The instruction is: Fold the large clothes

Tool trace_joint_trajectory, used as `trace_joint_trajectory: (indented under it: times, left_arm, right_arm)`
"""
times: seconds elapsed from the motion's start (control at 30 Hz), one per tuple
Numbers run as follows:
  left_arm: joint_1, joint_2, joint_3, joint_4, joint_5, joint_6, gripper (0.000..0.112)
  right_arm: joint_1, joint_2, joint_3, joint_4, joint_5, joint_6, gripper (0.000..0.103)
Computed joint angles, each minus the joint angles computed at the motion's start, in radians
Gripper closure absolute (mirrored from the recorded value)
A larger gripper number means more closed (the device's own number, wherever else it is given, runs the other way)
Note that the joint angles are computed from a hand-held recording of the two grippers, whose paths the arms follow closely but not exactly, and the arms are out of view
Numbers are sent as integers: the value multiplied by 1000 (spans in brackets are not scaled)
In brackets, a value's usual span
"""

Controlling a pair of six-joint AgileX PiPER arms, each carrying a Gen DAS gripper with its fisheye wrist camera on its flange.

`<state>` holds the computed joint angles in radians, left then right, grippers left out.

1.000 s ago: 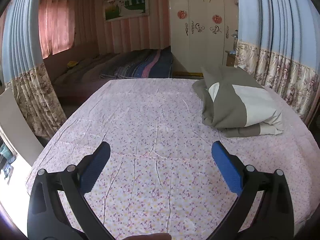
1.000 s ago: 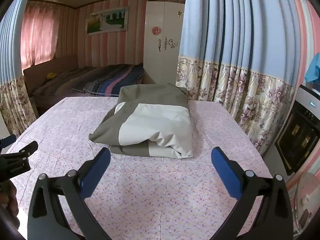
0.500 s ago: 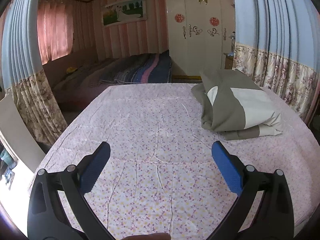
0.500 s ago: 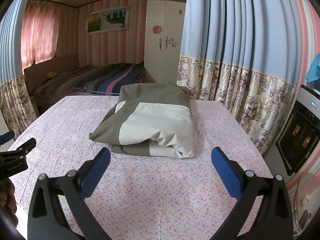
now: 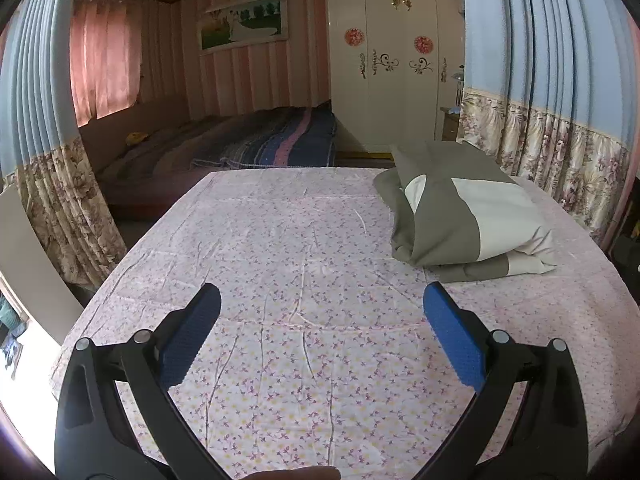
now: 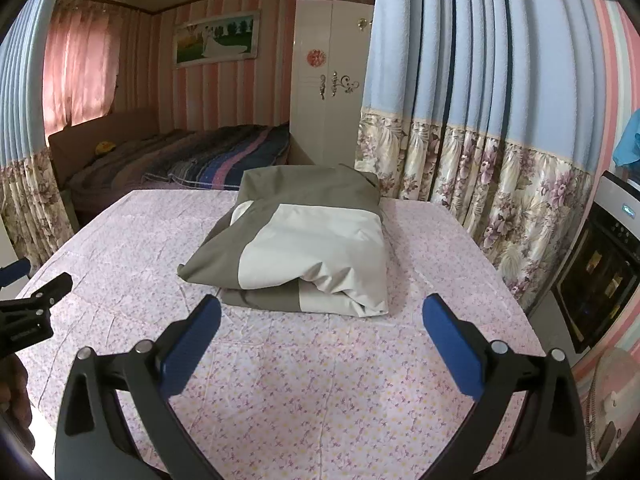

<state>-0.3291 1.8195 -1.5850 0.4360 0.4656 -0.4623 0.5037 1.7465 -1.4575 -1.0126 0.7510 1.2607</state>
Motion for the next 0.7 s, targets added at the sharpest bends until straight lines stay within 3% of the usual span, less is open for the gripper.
trace_joint_trajectory:
  times: [0.7]
  left_arm:
    - [-16, 5, 1, -4, 15, -4, 12]
  right_arm:
    - [-20, 17, -4, 54, -31, -41, 2]
